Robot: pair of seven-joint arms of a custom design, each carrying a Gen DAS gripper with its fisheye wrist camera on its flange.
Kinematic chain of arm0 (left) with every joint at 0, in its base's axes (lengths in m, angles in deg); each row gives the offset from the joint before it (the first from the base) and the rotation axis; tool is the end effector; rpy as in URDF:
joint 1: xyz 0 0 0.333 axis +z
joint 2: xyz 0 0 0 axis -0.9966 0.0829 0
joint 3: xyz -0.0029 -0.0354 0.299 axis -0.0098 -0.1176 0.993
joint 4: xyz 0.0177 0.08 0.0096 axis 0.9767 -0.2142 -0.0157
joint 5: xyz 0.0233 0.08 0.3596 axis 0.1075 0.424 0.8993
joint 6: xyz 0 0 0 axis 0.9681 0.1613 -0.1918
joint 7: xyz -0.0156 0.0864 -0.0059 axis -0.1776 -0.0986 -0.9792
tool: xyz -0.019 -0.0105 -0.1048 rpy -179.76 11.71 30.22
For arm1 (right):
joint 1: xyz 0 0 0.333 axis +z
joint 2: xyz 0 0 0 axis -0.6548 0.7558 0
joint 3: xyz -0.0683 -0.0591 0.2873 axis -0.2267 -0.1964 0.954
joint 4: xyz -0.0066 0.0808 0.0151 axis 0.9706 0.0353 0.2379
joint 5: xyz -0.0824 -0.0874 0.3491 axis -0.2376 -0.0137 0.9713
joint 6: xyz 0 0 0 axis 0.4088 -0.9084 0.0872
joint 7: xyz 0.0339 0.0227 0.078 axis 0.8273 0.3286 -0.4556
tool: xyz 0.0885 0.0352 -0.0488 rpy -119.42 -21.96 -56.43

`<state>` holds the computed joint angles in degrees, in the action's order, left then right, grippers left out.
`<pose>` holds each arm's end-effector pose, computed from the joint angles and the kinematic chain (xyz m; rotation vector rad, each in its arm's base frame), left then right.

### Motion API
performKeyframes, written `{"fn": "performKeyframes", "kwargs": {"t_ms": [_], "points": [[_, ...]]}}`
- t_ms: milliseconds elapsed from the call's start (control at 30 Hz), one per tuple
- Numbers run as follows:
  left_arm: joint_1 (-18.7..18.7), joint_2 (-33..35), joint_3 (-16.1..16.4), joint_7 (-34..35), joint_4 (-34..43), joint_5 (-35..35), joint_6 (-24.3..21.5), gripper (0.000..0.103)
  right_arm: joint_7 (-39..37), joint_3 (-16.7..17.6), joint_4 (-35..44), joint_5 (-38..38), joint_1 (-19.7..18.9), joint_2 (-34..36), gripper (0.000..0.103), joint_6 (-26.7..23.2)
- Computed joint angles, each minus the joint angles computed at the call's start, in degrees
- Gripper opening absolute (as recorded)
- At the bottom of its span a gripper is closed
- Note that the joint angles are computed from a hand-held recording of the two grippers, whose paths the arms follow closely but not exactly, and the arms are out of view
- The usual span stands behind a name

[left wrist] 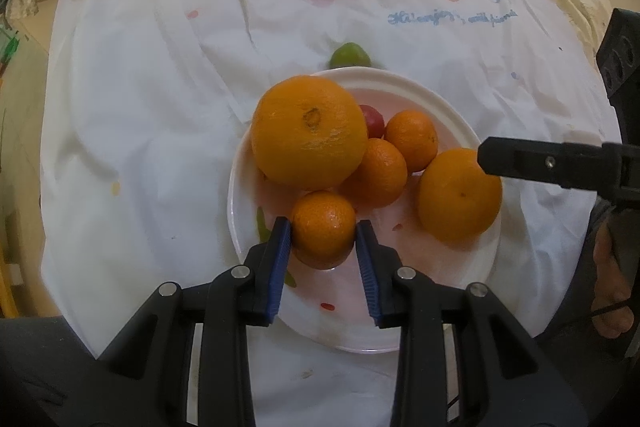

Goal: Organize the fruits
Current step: 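Lower both fruits onto the plate and open both tools, then move both open tools toward the dark grapes beside the red tomato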

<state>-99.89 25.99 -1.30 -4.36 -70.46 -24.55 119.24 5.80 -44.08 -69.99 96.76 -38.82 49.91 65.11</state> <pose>0.5897 -0.2485 0.3925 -2.2074 2.1157 -0.4553 0.6764 0.1350 0.3871 -2.0561 1.7171 0.4795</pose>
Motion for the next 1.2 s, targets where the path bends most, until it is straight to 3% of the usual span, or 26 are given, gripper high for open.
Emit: {"fn": "performKeyframes", "kwargs": {"t_ms": [167,333,433,833,933,1067,1200], "points": [[-0.1,0.6,-0.3,1.1,0.9,-0.2,-0.5,0.031,0.3,-0.1,-0.6,0.1,0.0,-0.3,0.082,0.7],[-0.2,-0.2,-0.2,1.6,0.0,-0.6,1.3,0.064,0.4,-0.1,-0.6,0.1,-0.2,-0.5,0.082,0.5],[-0.1,-0.6,-0.1,1.4,-0.3,-0.6,1.9,0.072,0.4,-0.1,-0.7,0.2,-0.3,-0.6,0.082,0.6],[-0.2,-1.9,0.3,-0.4,-1.6,1.4,2.3,0.072,0.5,-0.1,-1.0,1.0,-0.6,-1.1,0.082,1.1],[0.8,-4.1,0.0,0.1,-3.5,-0.2,5.9,0.072,0.0,0.0,-1.5,1.9,-0.9,-1.5,0.082,1.5],[0.5,-6.1,1.6,-4.2,-4.0,3.9,8.0,0.073,-0.5,0.1,-1.9,3.2,-1.3,-2.1,0.082,2.2],[0.8,-5.8,2.7,-9.5,-2.5,7.2,6.8,0.078,-0.7,0.2,-1.7,4.5,-1.6,-2.3,0.082,2.3]]}}
